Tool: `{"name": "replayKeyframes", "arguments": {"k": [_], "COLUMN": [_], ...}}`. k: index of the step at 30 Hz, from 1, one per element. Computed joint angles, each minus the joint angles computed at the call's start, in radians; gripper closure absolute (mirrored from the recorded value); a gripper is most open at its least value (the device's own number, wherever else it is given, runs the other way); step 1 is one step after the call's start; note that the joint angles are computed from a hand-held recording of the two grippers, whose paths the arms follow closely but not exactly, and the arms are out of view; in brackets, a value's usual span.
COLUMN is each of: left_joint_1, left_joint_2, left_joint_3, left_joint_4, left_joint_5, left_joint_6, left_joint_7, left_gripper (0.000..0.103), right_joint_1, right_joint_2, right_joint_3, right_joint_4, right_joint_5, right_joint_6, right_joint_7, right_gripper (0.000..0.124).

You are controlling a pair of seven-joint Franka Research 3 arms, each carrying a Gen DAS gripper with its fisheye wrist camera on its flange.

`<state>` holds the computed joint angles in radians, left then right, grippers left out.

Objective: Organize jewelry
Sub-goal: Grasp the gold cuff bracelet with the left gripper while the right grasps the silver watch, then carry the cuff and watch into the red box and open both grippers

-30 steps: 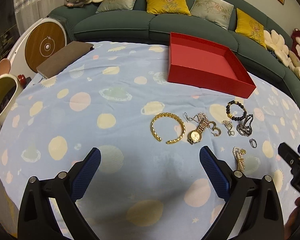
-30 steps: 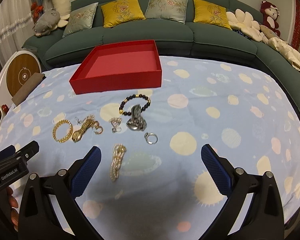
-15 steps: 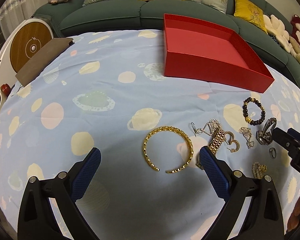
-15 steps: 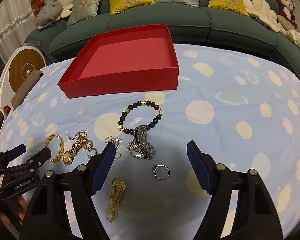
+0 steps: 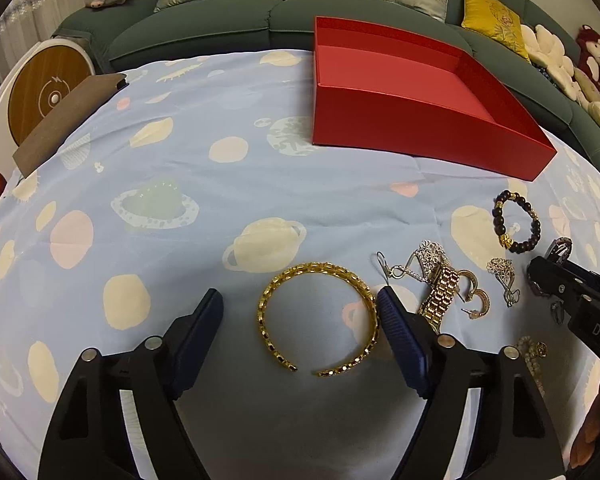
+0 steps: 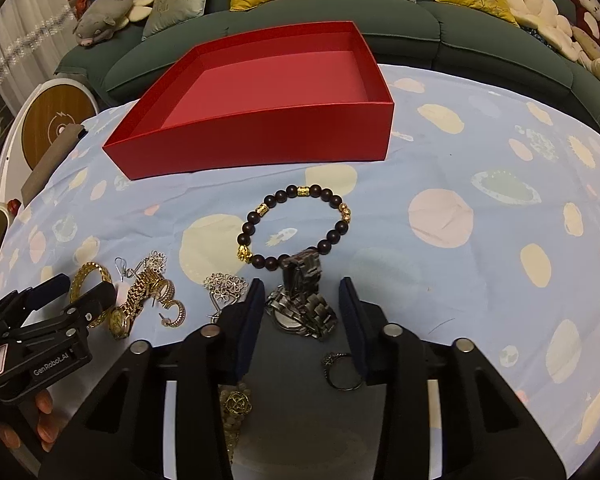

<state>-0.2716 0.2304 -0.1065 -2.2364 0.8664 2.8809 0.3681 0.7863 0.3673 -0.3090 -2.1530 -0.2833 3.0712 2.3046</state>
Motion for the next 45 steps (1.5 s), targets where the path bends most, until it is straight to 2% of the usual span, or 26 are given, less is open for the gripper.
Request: {"name": "replayKeyframes", "arguments": {"k": [1, 3, 5, 8, 19, 22, 26, 32, 37, 41, 45], "left_joint_1": [-0.001, -0.003, -0.001, 0.003, 0.013, 0.029, 0.044, 0.059, 0.041, 0.019, -0.011], "left_joint_2": [-0.002, -0.002, -0.002, -0.005, -0.080, -0.109, -0.150, -0.121, 0.000, 0.132, 0.269], "left_joint_3": [0.003, 0.004, 0.003, -0.004, -0.012, -0.028, -0.046, -0.054, -0.028, -0.005, 0.025], "left_joint_4": [-0.002, 0.000, -0.001, -0.008, -0.052, -0.061, -0.050, 0.063, 0.248, 0.432, 0.624], "left_joint_5": [0.009, 0.020, 0.021, 0.010, 0.019, -0.011, -0.048, -0.065, -0.069, -0.120, -0.158], "left_joint_6": [0.006, 0.009, 0.013, 0.025, 0.052, 0.056, 0.056, 0.027, -0.027, -0.078, -0.125], "left_joint_7": [-0.004, 0.000, 0.007, 0.029, 0.016, 0.039, 0.074, 0.147, 0.200, 0.262, 0.316], "left_gripper": [0.040, 0.047, 0.047, 0.047, 0.047, 0.047, 0.047, 0.047, 0.047, 0.047, 0.047], "right_joint_1": [0.004, 0.011, 0.010, 0.014, 0.137, 0.140, 0.092, -0.052, -0.145, -0.226, -0.260], "right_joint_2": [-0.003, -0.006, -0.010, -0.021, -0.089, -0.114, -0.140, -0.131, -0.040, 0.066, 0.190], "right_joint_3": [-0.004, -0.011, -0.008, -0.013, -0.142, -0.149, -0.111, 0.008, 0.067, 0.137, 0.154], "right_joint_4": [-0.004, -0.008, -0.010, -0.022, -0.070, -0.077, -0.057, 0.053, 0.209, 0.368, 0.554], "right_joint_5": [-0.002, -0.003, 0.000, -0.001, -0.105, -0.129, -0.154, -0.177, -0.144, -0.020, 0.078], "right_joint_6": [0.005, 0.011, 0.011, 0.016, 0.063, 0.069, 0.061, 0.018, -0.011, -0.053, -0.100], "right_joint_7": [0.003, 0.004, 0.001, 0.002, 0.086, 0.115, 0.135, 0.085, 0.037, -0.069, -0.143], "right_gripper": [0.096, 0.100, 0.113, 0.113, 0.113, 0.113, 0.113, 0.113, 0.113, 0.113, 0.113]}}
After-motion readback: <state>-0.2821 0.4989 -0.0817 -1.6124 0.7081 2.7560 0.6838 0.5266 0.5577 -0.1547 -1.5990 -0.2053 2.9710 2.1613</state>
